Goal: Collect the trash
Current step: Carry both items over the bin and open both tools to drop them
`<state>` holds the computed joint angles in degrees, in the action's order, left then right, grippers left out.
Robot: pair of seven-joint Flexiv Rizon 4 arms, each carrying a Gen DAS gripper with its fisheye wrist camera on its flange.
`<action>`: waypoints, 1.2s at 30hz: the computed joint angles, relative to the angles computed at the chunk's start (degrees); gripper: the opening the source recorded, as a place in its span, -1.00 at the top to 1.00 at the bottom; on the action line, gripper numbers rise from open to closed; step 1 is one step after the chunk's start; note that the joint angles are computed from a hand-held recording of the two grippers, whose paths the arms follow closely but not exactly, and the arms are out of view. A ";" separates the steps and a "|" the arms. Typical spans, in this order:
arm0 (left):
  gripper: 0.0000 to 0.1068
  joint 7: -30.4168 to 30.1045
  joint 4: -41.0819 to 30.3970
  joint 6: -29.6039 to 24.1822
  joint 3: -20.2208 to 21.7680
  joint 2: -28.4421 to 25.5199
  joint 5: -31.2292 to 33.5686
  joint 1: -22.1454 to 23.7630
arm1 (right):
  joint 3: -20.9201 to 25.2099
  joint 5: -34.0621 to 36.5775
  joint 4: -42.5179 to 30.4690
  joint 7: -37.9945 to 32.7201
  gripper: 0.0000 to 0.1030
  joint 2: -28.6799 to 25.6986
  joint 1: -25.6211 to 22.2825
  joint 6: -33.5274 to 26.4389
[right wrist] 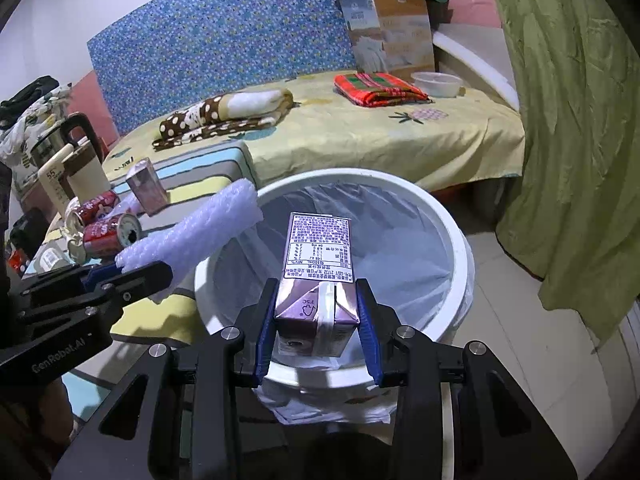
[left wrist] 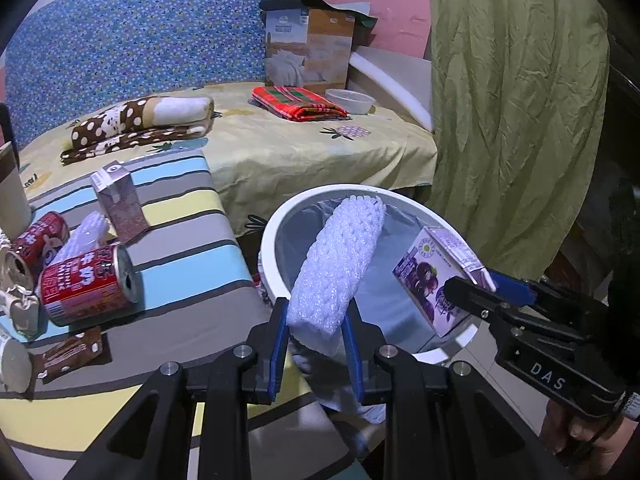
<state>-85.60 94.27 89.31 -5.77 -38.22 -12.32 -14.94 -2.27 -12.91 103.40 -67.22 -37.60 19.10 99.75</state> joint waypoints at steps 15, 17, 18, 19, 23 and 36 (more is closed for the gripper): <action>0.24 1.51 0.18 1.80 -3.91 -0.72 -1.43 2.59 | 0.20 -0.18 -0.12 0.60 0.13 -0.06 -0.88 -0.96; 0.24 1.43 0.65 2.18 -4.18 -0.41 -1.61 2.83 | -0.13 -0.09 0.21 0.49 0.12 0.18 -0.62 -0.37; 0.24 1.38 0.94 2.38 -4.40 -0.23 -1.72 3.01 | -0.36 -0.02 0.26 0.49 0.12 0.24 -0.37 -0.23; 0.24 1.30 1.36 2.69 -4.64 0.01 -1.81 3.21 | -0.71 0.08 0.50 0.45 0.11 0.41 -0.01 0.08; 0.24 1.28 3.88 4.50 -6.62 1.38 -2.02 4.87 | -1.68 0.46 1.10 0.15 0.09 0.90 1.24 1.06; 0.24 -2.61 13.64 10.40 -4.75 8.14 -1.00 5.61 | -0.10 0.74 3.27 -3.92 -0.07 2.85 2.75 5.10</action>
<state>-88.21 107.91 99.70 -10.52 -30.08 -13.32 -9.32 -2.37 -12.17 106.67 -71.14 -34.75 21.85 104.85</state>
